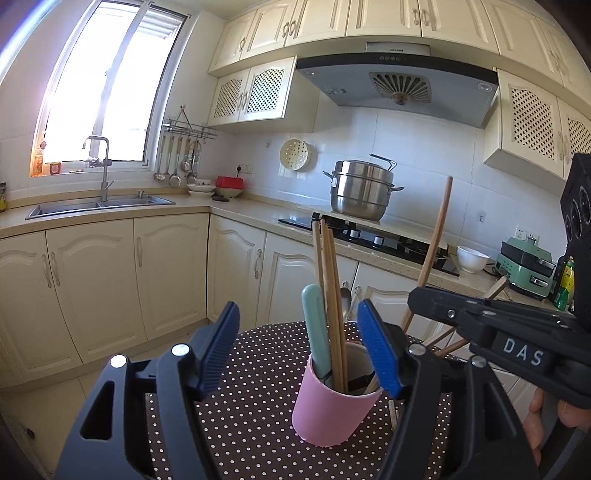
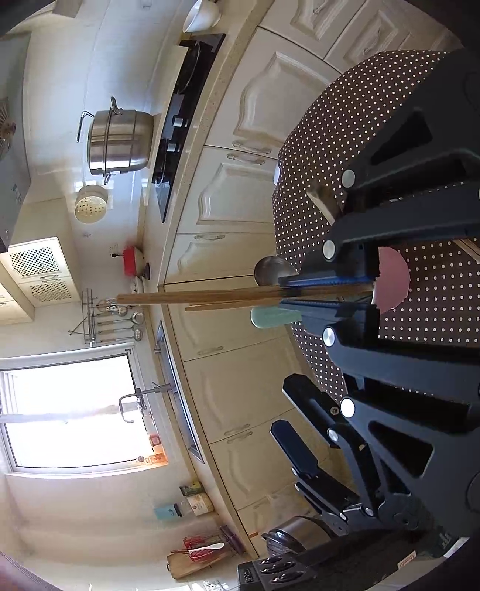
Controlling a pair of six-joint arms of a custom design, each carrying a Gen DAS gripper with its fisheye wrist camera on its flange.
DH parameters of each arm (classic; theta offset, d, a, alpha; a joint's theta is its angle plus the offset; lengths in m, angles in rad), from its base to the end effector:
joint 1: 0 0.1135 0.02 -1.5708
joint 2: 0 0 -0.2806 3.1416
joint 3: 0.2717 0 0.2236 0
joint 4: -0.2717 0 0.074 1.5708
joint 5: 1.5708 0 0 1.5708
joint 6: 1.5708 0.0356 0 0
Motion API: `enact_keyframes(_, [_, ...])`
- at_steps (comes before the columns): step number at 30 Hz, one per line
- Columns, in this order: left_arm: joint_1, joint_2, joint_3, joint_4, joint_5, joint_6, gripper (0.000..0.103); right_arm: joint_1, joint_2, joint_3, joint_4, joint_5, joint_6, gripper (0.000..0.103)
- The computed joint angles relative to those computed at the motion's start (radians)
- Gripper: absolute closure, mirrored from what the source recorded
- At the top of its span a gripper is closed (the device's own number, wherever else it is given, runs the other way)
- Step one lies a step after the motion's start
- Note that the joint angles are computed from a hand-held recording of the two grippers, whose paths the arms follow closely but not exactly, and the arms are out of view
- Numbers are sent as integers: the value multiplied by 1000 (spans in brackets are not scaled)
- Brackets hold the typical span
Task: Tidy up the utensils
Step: 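Open the left tool and then the right tool to release the chopsticks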
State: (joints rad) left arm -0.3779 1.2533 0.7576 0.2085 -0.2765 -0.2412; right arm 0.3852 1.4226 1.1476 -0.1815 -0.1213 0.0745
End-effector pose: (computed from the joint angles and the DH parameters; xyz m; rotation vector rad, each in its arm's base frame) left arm 0.2399 -0.0848 0.2997 -0.0652 1.8492 -0.1751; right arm 0.2767 0.1168 0.3421 -0.3932 2.0103 0.4116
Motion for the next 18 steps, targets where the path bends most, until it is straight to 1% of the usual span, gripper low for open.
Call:
enact_keyframes(1, [-4,-6,6,-15,-2,-2,37,0,-7,-1,-3,2,2,94])
enact_keyframes(2, [-10,-12,12,-30,-7,-6,37,0,-15,-2,-6,7,5,90])
enact_keyframes(3, [-14,-21,13,-40,-9,-8,36,0,-23,-5,-6,10,7,85])
enact_keyframes(6, [-32,-47,15,-68,-25,-15,34,-2,-58,-23,-2,18,12,72])
enact_keyframes(7, [-39,-58,15,-79,-29,-16,33,-1,-69,-28,-3,21,14,70])
enact_keyframes(9, [-55,-76,16,-98,-41,-19,33,-3,-97,-45,-2,23,16,60])
enact_keyframes(18, [-151,-117,49,-211,-97,-33,32,-33,-198,-104,-17,22,-2,60])
